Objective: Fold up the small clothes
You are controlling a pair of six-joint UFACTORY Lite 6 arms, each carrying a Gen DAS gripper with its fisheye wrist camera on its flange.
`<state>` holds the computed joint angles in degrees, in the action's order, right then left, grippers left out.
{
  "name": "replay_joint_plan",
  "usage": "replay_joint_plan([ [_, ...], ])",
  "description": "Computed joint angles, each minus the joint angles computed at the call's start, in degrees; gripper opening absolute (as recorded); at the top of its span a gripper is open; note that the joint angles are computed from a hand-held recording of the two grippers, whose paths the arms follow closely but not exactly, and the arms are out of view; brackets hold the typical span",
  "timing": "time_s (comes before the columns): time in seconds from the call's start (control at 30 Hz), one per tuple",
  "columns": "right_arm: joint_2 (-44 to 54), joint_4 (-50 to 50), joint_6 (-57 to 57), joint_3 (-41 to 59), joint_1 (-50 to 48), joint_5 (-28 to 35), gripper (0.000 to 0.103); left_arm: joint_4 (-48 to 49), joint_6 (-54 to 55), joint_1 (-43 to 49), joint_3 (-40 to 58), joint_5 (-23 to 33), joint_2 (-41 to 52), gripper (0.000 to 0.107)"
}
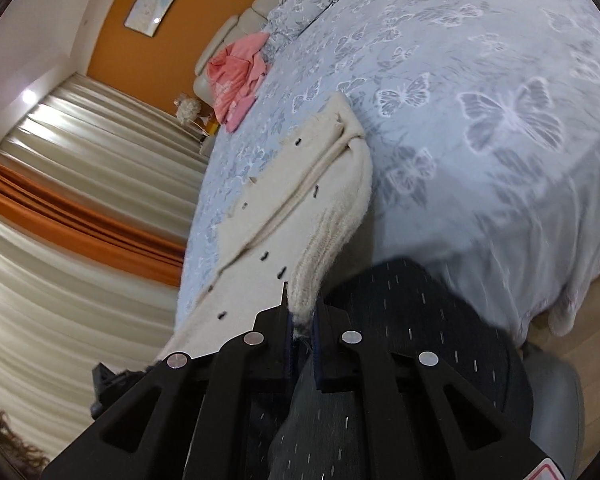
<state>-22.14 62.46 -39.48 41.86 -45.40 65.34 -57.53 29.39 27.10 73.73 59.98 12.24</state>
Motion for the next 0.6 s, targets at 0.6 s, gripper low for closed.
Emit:
replay_joint_plan([
  [0.6, 1.89, 11.27, -1.5, 11.73, -7.04, 8.93, 0.007, -3.24, -4.96, 0.55, 10.67, 0.28, -2.29, 0.006],
])
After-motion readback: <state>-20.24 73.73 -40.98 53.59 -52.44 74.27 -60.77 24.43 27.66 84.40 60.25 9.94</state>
